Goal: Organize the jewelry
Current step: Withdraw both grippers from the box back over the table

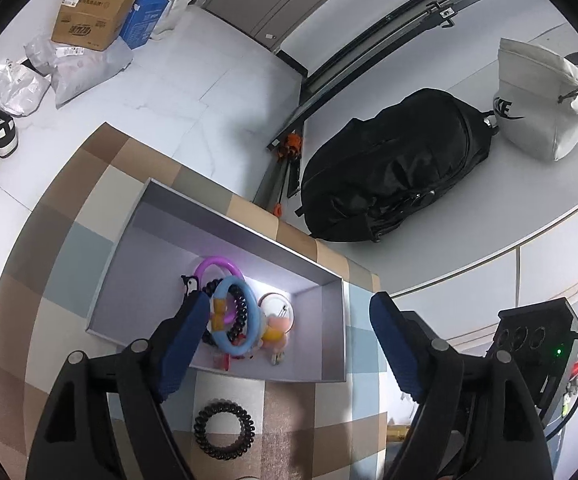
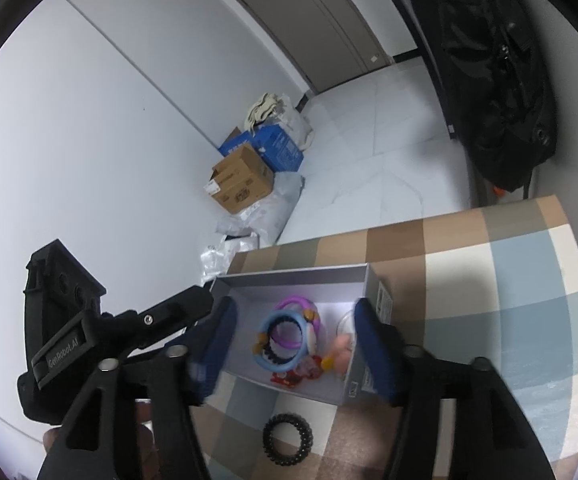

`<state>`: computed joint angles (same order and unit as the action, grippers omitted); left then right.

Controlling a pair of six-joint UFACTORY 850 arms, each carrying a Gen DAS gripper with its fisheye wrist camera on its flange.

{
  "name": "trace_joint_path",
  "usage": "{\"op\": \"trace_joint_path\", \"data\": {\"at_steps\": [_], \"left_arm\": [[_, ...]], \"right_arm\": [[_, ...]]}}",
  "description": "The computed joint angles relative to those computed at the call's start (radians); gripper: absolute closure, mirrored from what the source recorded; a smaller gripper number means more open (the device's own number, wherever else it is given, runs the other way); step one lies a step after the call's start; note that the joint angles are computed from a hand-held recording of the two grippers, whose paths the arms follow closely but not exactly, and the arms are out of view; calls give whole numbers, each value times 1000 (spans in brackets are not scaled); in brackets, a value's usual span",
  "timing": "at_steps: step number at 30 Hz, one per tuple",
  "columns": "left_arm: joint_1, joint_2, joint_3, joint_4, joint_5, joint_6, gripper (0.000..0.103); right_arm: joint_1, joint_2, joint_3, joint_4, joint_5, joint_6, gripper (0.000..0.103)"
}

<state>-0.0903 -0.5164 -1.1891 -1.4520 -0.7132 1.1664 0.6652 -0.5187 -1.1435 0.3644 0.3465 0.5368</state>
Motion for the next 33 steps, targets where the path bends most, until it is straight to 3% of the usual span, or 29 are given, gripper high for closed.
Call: {"op": "trace_joint_path", "data": {"at_steps": [6,15,26,33], "left_arm": [[0,33,30,-8,69,36,24],[-29,110,114,-65,222,182,24],[-44,181,206,-112,281,338,24],[-48,207,255,-65,309,350,24]], "right_arm": [[3,4,2,39,-12,-36,16],[23,26,24,146,-7,-141,5],[60,42,39,381,-30,-385,0],[80,62,67,488,-32,-484,0]]}}
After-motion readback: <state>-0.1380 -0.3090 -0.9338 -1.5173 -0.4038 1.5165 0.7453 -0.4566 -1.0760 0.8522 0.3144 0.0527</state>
